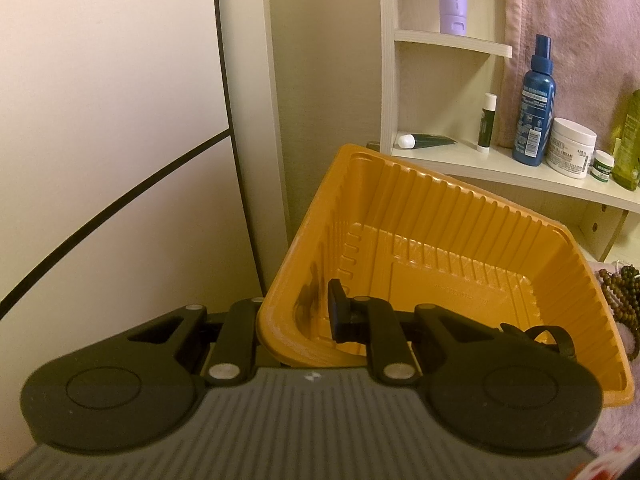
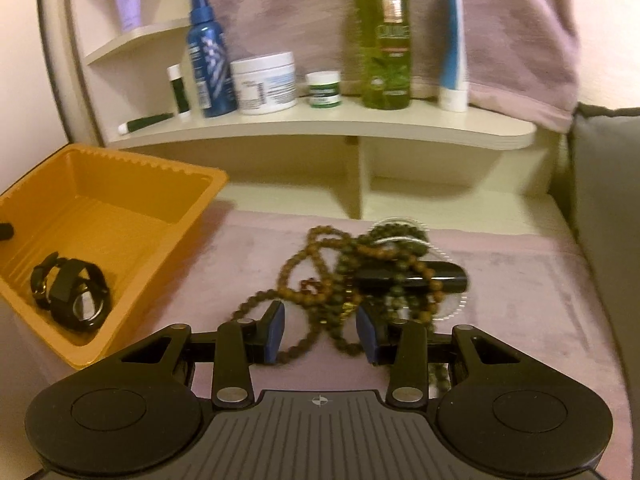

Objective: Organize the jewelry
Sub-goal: 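Move the right gripper back to the bead necklaces and grasp a strand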

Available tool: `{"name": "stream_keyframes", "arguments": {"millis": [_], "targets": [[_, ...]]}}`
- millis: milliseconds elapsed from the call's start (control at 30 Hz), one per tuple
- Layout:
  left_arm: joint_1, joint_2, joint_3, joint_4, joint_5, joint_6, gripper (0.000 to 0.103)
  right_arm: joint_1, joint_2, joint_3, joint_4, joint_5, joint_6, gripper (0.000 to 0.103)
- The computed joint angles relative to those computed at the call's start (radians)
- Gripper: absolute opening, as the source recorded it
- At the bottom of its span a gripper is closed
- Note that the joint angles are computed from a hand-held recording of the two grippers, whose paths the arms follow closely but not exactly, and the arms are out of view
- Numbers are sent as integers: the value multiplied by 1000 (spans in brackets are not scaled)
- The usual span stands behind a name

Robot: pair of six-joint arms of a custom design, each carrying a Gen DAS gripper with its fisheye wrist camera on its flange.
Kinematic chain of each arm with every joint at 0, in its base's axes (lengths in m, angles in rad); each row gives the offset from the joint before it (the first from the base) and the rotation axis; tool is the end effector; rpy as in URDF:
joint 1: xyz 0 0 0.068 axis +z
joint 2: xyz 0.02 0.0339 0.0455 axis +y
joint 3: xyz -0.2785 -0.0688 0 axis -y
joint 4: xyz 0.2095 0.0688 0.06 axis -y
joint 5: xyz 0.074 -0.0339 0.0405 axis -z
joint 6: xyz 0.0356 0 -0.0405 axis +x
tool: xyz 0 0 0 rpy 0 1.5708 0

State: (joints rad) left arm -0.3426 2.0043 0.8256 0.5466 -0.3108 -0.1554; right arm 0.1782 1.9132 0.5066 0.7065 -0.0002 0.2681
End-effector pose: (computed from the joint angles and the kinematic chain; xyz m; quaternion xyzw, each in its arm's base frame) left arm 0.3423 -0.1105 0.1318 0.0127 0.8838 0.0237 0.4671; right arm 0.2862 0.0515 0.1083 0.0407 0.9058 0.0934 0.4112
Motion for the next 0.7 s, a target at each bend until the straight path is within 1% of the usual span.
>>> {"name": "stream_keyframes", "arguments": {"millis": [133,233,300,367,467,667,700], "targets": [[2,1,1,1,2,2,16,8,36,34,-4,-12,-29,41],[1,1,1,-1,2,3,16,7,48,56,-31,-31,-41,39],[1,0,2,-2,2,2,16,5,48,57,-36,-59,-31,39],[2,1,3,-3,3,2,15,0,48,48,-23,-114,-24,39],[1,3,5,-4,0,1,16,24,57,51,-20,-132,-46,39],[2,5,8,-6,1,4,15,105,99,101,-49,-24,-121,38],[3,6,9,-8,2,4,15,113,105,109,-51,-13,-136,32]]}}
